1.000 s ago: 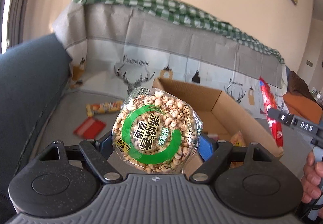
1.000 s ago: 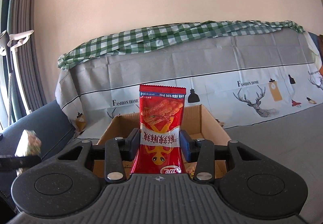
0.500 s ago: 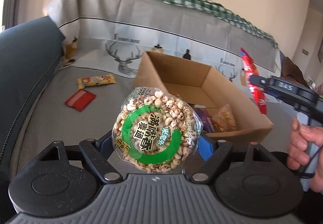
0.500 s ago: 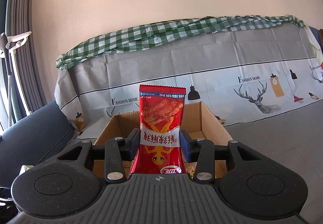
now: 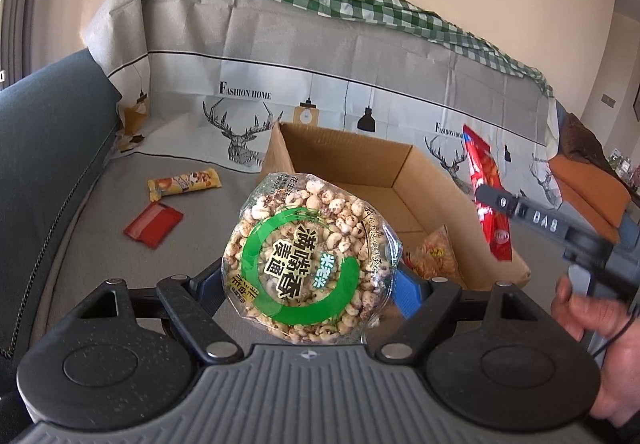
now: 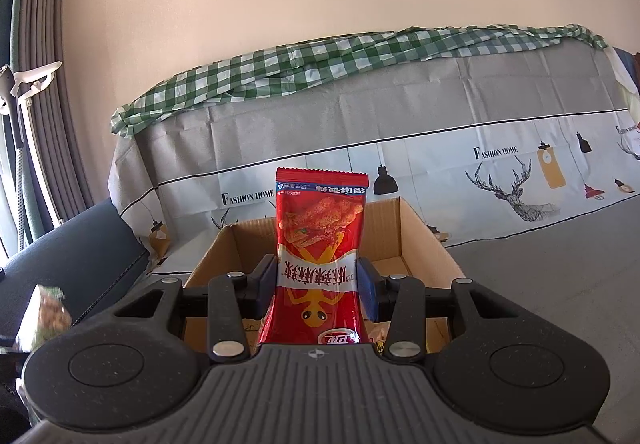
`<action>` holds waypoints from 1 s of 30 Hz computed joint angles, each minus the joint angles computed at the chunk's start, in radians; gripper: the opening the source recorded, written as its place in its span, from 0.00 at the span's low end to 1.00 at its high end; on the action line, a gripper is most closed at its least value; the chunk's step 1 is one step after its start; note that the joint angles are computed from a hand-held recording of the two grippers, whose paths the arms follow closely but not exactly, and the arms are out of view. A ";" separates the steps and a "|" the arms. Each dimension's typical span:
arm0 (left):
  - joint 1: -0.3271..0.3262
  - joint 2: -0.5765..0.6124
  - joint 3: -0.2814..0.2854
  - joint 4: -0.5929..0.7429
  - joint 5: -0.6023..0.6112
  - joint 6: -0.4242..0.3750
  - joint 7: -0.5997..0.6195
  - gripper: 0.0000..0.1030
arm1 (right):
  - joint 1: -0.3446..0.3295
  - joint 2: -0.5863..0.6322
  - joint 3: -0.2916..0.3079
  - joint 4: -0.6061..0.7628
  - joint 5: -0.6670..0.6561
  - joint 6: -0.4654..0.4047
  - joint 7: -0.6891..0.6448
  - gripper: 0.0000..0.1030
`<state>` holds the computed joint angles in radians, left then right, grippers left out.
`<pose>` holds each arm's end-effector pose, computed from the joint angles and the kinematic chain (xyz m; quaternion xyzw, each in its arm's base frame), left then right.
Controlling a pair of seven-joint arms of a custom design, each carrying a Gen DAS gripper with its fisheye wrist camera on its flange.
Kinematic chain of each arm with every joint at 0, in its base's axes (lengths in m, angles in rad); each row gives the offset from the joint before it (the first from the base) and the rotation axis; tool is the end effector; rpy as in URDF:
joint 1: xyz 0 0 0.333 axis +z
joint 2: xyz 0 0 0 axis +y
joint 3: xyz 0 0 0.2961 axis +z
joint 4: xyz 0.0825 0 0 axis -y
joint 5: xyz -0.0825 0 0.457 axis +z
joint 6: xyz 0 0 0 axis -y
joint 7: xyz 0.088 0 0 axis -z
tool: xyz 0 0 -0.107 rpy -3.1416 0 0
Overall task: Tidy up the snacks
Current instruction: 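Lift the peanut cake with the left gripper while the right carries the red packet to the box, then open both grippers over the box to drop the peanut cake and red packet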
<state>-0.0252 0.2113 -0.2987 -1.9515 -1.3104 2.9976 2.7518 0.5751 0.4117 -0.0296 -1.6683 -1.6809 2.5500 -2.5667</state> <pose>0.6649 -0.1431 0.3696 -0.5495 0.6936 -0.4342 0.1687 0.6357 0.4038 0.3521 -0.4967 0.6523 -0.3860 0.4228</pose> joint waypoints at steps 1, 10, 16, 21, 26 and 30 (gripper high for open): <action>-0.005 0.001 0.004 0.004 0.021 0.002 -0.025 0.83 | 0.000 0.000 0.000 0.001 0.001 0.000 -0.001 0.43; -0.005 0.022 -0.010 0.044 0.151 0.010 -0.149 0.83 | -0.001 0.003 -0.002 0.004 0.004 0.005 0.002 0.43; 0.007 0.050 -0.034 0.082 0.222 0.019 -0.215 0.83 | -0.002 0.002 -0.003 0.004 0.007 0.008 0.000 0.43; 0.015 0.089 -0.058 0.129 0.307 0.026 -0.286 0.83 | -0.001 0.014 -0.005 0.017 0.021 0.011 -0.004 0.43; 0.026 0.132 -0.085 0.171 0.404 0.035 -0.362 0.83 | 0.005 0.021 -0.010 0.025 0.035 0.011 -0.006 0.43; 0.037 0.163 -0.108 0.198 0.483 0.040 -0.427 0.83 | 0.007 0.019 -0.013 0.023 0.044 0.012 -0.003 0.43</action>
